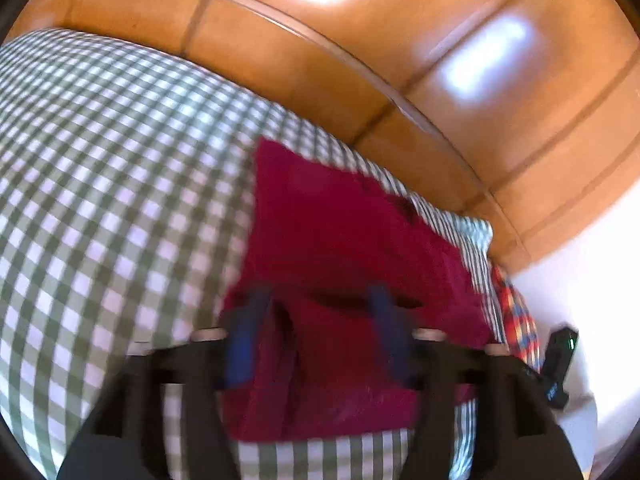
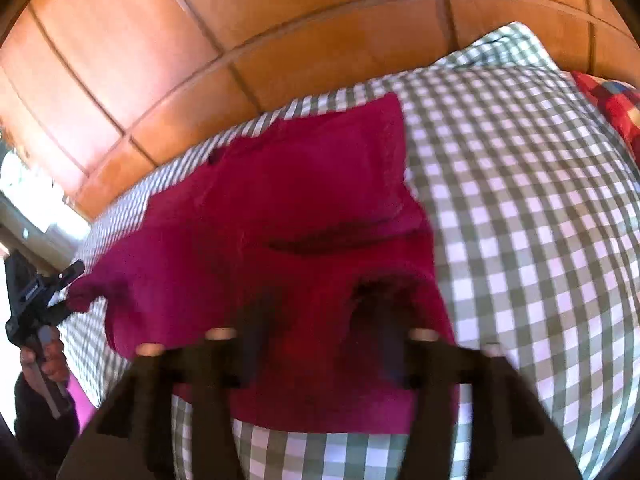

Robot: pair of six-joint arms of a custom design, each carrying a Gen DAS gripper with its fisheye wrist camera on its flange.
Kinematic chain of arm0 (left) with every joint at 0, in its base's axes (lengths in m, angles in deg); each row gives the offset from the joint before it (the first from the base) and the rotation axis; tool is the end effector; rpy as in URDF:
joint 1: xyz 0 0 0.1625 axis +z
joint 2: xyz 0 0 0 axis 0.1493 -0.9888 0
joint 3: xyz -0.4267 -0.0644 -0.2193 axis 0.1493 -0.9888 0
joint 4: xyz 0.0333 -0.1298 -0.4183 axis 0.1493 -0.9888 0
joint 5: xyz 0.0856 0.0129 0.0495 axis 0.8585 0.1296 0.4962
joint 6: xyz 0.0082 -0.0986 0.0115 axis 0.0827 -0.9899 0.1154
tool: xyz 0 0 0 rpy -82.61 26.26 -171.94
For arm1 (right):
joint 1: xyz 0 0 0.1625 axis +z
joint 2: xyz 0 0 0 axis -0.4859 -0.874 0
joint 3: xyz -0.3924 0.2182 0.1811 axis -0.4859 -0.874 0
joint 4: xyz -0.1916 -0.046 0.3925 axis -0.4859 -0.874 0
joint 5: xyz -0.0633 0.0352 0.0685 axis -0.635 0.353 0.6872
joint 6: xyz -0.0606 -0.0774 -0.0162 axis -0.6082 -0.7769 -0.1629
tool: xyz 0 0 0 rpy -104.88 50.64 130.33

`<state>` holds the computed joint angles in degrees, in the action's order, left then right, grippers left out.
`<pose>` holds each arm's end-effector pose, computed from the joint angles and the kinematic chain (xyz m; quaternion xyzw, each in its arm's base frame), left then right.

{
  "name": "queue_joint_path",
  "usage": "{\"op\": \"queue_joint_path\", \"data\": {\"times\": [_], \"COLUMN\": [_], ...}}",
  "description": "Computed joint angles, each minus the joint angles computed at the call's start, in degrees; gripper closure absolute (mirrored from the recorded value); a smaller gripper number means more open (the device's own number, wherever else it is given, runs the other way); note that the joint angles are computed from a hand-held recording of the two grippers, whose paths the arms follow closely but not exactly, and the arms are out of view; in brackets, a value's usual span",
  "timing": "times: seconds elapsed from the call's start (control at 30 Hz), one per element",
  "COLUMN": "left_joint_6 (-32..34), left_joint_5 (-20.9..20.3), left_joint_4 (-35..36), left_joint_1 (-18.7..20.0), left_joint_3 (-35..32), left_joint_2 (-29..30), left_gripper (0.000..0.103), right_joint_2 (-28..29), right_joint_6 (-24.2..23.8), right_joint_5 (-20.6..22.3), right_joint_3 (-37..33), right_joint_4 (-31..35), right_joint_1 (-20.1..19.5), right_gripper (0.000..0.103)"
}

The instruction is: Fold small clothes

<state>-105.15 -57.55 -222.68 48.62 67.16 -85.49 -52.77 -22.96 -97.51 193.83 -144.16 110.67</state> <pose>-0.1255 -0.5180 0.1485 0.0582 0.9405 -0.3268 0.0721 0.0393 -0.4077 0.2412 -0.0004 -0.9068 0.3427 0.2453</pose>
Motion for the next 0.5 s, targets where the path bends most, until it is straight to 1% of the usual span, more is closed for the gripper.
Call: {"op": "queue_joint_path", "data": {"times": [0.03, 0.1, 0.13, 0.17, 0.23, 0.3, 0.33, 0.37, 0.4, 0.43, 0.47, 0.5], "left_joint_6": [0.5, 0.7, 0.6, 1.1, 3.5, 4.9, 5.1, 5.2, 5.3, 5.8, 6.3, 6.4], "left_joint_5": [-0.1, -0.3, 0.2, -0.1, -1.4, -3.4, -5.2, -6.7, -7.4, -8.1, -7.5, -4.6], "left_joint_4": [-2.7, -3.3, -3.0, -3.0, -2.9, -4.1, -4.3, -4.2, -4.2, -4.0, -3.6, -1.7], "left_joint_1": [0.6, 1.8, 2.4, 3.0, 4.0, 4.4, 4.7, 4.9, 4.9, 4.9, 4.4, 3.5], "left_joint_3": [0.7, 1.6, 2.6, 3.3, 5.1, 6.5, 6.9, 7.0, 7.0, 6.7, 6.5, 5.9], "left_joint_2": [-0.1, -0.8, -1.1, -1.2, -0.9, -0.1, 0.5, 1.1, 1.5, 2.2, 2.7, 3.2], "left_gripper": [0.034, 0.034, 0.034, 0.034, 0.034, 0.034, 0.034, 0.034, 0.034, 0.036, 0.051, 0.058], "right_joint_2": [-1.1, -3.2, -3.6, -3.8, -2.9, -1.7, -0.5, 0.7, 2.3, 3.7, 5.1, 6.0], "right_joint_6": [-0.9, -2.4, -2.5, -2.9, -3.6, -3.5, -3.6, -3.9, -4.1, -4.2, -4.2, -4.5], "right_joint_5": [1.1, 2.4, 2.5, 2.1, 0.3, 0.4, 0.5, 0.1, -0.2, -0.2, -1.1, -2.0], "right_joint_3": [0.8, 2.8, 3.8, 5.4, 7.1, 8.6, 8.7, 8.9, 8.5, 8.3, 7.7, 7.3], "right_joint_4": [-0.4, -1.6, -2.7, -4.2, -6.9, -8.5, -9.2, -10.7, -12.2, -13.5, -14.5, -15.2], "right_joint_1": [-0.5, -1.9, -2.5, -3.6, -4.6, -6.4, -7.3, -7.4, -7.3, -7.3, -6.9, -6.3], "right_gripper": [0.042, 0.031, 0.031, 0.03, 0.03, 0.031, 0.032, 0.038, 0.049, 0.055, 0.062, 0.075]}}
